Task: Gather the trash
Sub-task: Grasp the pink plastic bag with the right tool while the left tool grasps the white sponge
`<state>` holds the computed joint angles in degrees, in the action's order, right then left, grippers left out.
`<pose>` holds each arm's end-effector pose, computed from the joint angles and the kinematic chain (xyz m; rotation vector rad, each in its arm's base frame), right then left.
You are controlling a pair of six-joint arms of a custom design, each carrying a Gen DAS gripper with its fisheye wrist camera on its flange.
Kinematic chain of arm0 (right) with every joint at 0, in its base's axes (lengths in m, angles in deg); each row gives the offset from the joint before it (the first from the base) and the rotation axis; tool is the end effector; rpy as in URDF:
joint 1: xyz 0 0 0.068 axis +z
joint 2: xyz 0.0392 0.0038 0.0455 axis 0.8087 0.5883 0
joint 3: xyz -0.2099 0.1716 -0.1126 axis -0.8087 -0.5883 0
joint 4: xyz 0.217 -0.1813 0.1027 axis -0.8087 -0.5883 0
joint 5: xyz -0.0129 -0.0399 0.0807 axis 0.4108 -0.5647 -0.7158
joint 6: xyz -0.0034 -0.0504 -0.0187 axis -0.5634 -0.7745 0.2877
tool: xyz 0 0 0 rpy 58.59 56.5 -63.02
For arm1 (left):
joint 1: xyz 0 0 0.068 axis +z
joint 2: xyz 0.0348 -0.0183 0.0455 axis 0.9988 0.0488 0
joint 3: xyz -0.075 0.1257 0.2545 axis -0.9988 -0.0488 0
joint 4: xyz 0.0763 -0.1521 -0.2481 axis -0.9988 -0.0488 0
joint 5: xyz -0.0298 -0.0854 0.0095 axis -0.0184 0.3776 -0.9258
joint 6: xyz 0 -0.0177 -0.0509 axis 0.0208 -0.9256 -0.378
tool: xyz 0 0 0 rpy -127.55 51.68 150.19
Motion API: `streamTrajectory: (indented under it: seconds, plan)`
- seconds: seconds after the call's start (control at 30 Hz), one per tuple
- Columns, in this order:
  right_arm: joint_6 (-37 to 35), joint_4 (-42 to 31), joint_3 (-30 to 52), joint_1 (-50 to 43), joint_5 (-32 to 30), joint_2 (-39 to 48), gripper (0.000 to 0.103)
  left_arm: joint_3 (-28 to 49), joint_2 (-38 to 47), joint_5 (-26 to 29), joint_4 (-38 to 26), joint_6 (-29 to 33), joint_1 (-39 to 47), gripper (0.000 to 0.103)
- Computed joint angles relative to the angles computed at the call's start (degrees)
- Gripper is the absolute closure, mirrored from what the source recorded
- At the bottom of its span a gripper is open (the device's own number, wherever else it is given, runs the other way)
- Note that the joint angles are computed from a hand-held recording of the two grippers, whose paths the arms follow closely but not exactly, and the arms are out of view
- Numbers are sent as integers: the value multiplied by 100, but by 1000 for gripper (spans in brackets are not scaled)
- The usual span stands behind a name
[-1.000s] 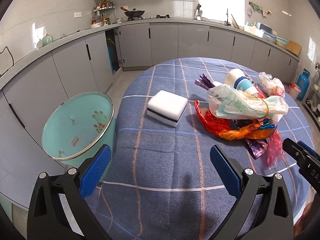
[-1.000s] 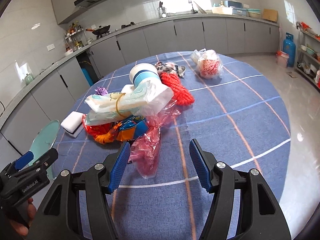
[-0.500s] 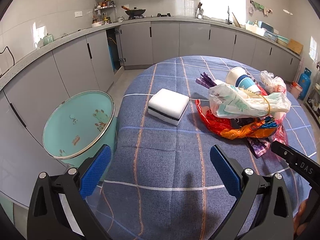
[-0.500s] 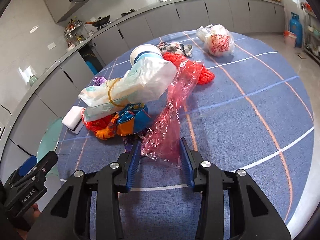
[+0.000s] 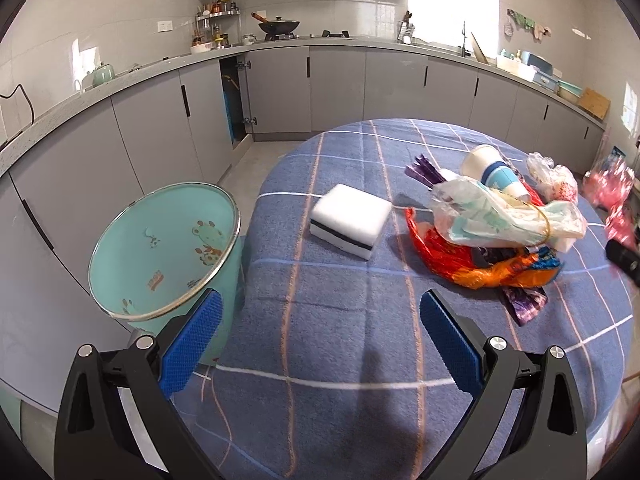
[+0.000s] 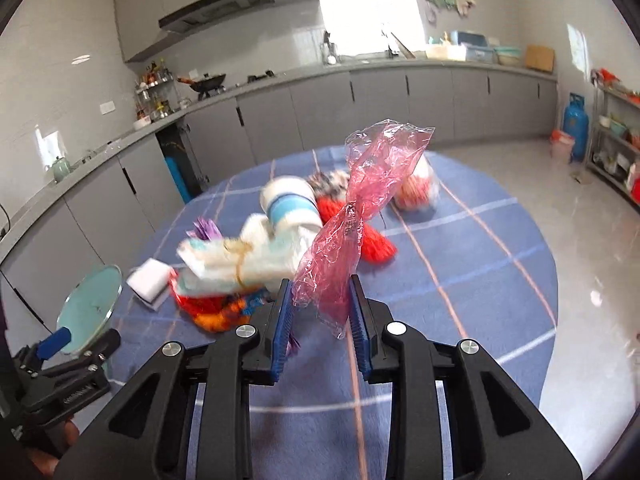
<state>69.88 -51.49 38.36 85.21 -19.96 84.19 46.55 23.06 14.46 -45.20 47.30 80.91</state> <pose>0.1890 0.0850 0.1589 0.7852 2.0188 -0.1427 0.3174 -0.0449 0.1577 0.5768 2.2402 -0.2392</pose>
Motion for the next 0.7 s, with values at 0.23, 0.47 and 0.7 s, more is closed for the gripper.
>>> streamTrajectory:
  seconds: [0.23,0.47,0.7]
  plan:
    - [-1464,1187,576,-549,-906,774,75,475,529,-116,201,-88,-66,6]
    - [-1930,1658,1111,-1040,-1727,1715,75,1186,1230,-307,287,-35,-406,6]
    - [-2123,1669,1200,-1182,-1983,1858,75,1917,1907,-471,-73,-53,-748,8]
